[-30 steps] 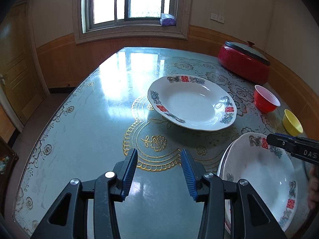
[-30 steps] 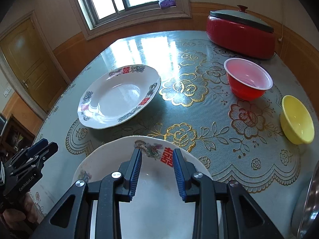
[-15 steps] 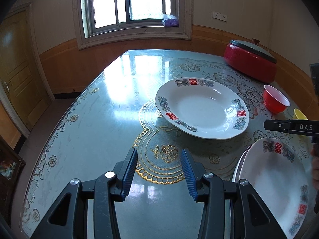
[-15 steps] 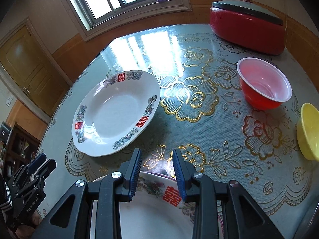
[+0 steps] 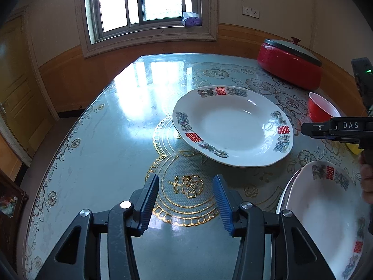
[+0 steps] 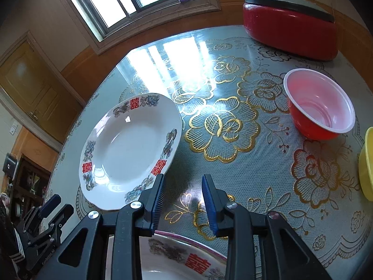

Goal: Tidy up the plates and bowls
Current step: 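Move the left gripper toward the rim of the other red-character plate, then close the left gripper on the rim of the red-character plate, then lift the plate with the left gripper and carry it over the plate stack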

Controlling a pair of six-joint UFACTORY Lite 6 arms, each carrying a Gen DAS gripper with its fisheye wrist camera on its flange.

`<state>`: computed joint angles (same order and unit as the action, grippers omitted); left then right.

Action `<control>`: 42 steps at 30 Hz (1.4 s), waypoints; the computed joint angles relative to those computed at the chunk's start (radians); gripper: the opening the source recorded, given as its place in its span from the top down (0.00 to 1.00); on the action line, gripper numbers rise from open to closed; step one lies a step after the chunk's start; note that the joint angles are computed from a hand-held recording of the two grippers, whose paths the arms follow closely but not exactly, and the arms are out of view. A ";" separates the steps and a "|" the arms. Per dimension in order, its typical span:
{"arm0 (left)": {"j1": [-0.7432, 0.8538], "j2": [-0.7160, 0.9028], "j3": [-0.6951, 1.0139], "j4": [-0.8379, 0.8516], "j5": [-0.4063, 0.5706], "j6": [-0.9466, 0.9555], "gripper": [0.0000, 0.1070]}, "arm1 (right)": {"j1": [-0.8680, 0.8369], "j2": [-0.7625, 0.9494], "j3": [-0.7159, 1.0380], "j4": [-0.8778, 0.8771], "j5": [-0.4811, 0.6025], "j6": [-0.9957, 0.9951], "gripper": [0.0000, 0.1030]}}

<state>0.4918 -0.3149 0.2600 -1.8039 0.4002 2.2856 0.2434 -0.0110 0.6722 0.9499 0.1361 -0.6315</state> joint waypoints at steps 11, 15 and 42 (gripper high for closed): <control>-0.046 0.098 0.054 -0.112 0.003 0.125 0.51 | -0.062 0.177 0.140 0.309 0.044 -0.257 0.65; -0.014 0.169 0.113 -0.044 0.036 0.067 0.50 | -0.061 0.243 0.207 0.283 0.056 -0.217 0.65; -0.104 0.817 0.807 0.377 0.123 -0.532 0.73 | 0.086 0.545 0.494 -0.021 0.035 0.066 0.77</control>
